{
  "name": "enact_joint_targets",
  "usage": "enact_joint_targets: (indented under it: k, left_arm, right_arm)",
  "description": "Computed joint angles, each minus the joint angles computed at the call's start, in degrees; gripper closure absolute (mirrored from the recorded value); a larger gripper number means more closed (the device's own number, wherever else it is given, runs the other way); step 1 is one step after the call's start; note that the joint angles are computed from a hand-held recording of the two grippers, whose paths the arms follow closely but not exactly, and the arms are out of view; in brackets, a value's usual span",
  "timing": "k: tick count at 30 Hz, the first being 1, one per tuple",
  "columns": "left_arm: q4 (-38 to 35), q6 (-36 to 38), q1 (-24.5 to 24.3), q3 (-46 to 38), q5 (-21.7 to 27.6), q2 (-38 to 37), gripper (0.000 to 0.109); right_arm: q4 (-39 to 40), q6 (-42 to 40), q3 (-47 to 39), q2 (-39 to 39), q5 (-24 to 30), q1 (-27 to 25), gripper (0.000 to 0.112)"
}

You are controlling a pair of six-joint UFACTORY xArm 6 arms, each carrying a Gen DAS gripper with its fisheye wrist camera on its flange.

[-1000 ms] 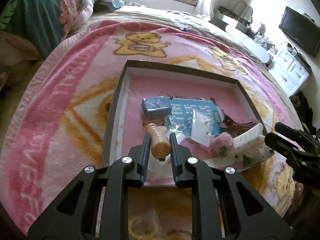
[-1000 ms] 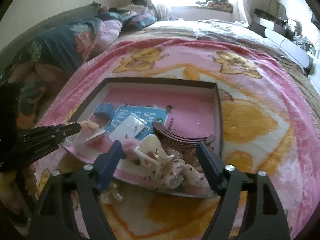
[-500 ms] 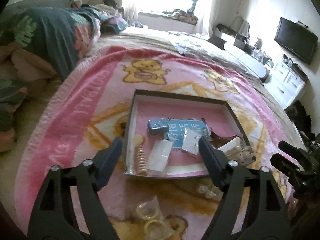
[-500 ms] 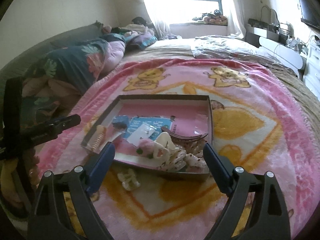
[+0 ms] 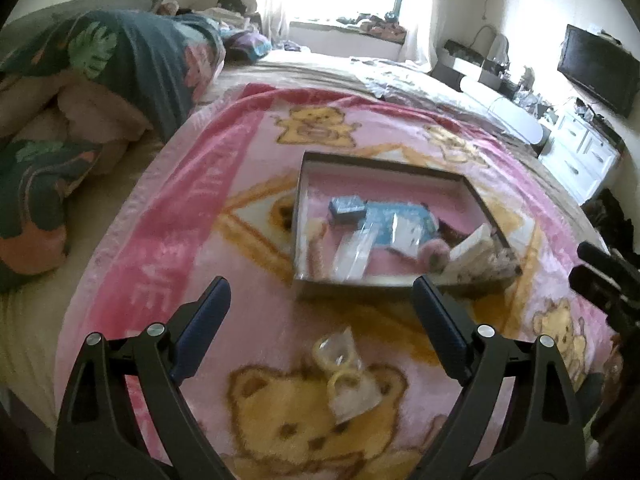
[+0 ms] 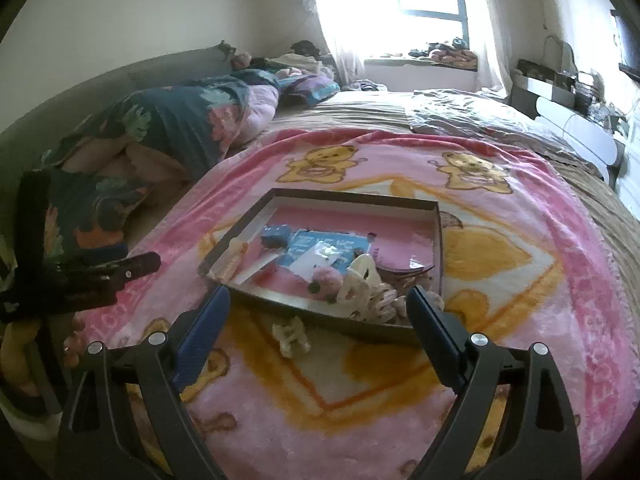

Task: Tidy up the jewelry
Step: 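Grasp the clear bag of yellow rings with left tool while right grasps the white flower clip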

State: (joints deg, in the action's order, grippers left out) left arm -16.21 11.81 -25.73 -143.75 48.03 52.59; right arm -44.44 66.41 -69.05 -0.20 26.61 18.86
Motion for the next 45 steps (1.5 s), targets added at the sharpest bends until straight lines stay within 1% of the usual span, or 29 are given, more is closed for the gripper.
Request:
enact_joint_targets:
  k: [3, 5, 10, 18, 23, 25, 27, 28, 30, 31, 32, 35, 37, 39, 43, 44, 45]
  left_arm:
    - [-0.67, 1.47, 0.05, 8.43, -2.72, -4.61, 0.024]
    - [-0.47, 1.88, -0.03, 12.05, -3.99, -6.51, 0.024]
    - [-0.99, 3.26, -0.19, 18.47, -4.58, -9.64, 0.024]
    - [-1.99, 4.86, -0.63, 22.57, -1.96, -10.46, 0.024]
    - [-0.07, 3.78, -1.6, 22.65, -1.54, -9.28, 0.026]
    - [1.56, 2.72, -2.07, 21.88, -1.76, -8.2, 0.033]
    - [2.93, 2.17, -2.48, 21.0, -1.58, -7.06, 0.049]
    - [4.79, 1.68, -2.79, 20.77, -2.27, -6.54, 0.054]
    - [5.05, 2.34, -2.85, 19.85, -2.13, -5.78, 0.07]
    - [4.62, 2.95, -2.79, 19.63, -2.12, -5.62, 0.074]
    - [4.35, 3.29, -2.68, 19.78, -2.29, -5.73, 0.075]
    - [2.65, 3.94, -2.16, 18.85, -1.52, -5.35, 0.077]
    - [1.78, 4.37, -1.95, 18.56, -1.27, -5.32, 0.077]
    - [1.07, 4.54, -1.77, 18.56, -1.1, -5.5, 0.077]
    - [-0.42, 5.16, -1.44, 19.39, -1.54, -6.5, 0.077]
    - [-0.85, 5.27, -1.28, 19.41, -1.54, -6.67, 0.077]
    - [-1.09, 5.34, -1.2, 19.46, -1.57, -6.78, 0.077]
  right_arm:
    - [0.43, -0.44, -0.1, 0.25, -0.24, 0.46, 0.023]
    - [1.6, -1.57, -0.12, 0.6, -0.85, 0.69, 0.023]
    - [3.76, -3.68, -0.22, 1.7, -0.92, 1.31, 0.023]
    - [7.69, -7.24, 0.19, 2.9, -0.46, 1.63, 0.023]
    - [10.0, -8.37, 0.82, 3.88, -1.02, 1.18, 0.023]
    - [11.45, -9.24, 0.73, 4.49, -1.14, 1.03, 0.023]
    - [12.58, -10.09, 0.69, 4.95, -1.47, 0.76, 0.023]
    - [13.19, -10.64, 0.41, 5.37, -1.25, 0.71, 0.023]
    - [14.16, -11.8, -0.09, 6.21, -1.33, 0.58, 0.023]
    - [14.65, -12.58, -0.64, 6.92, -1.2, 0.56, 0.023]
    - [14.93, -13.13, -1.03, 7.56, -1.34, 0.48, 0.023]
    - [17.26, -16.32, -3.67, 10.9, -0.63, 0.46, 0.024]
    - [18.33, -18.46, -5.93, 13.63, -0.13, 0.51, 0.03]
    - [21.18, -21.56, -8.54, 16.67, 0.58, 0.51, 0.04]
    - [26.14, -24.47, -12.29, 21.42, 0.22, 0.1, 0.05]
    - [26.75, -24.91, -13.29, 22.45, 0.57, 0.15, 0.06]
    - [25.68, -24.06, -14.03, 23.08, 1.2, 0.31, 0.07]
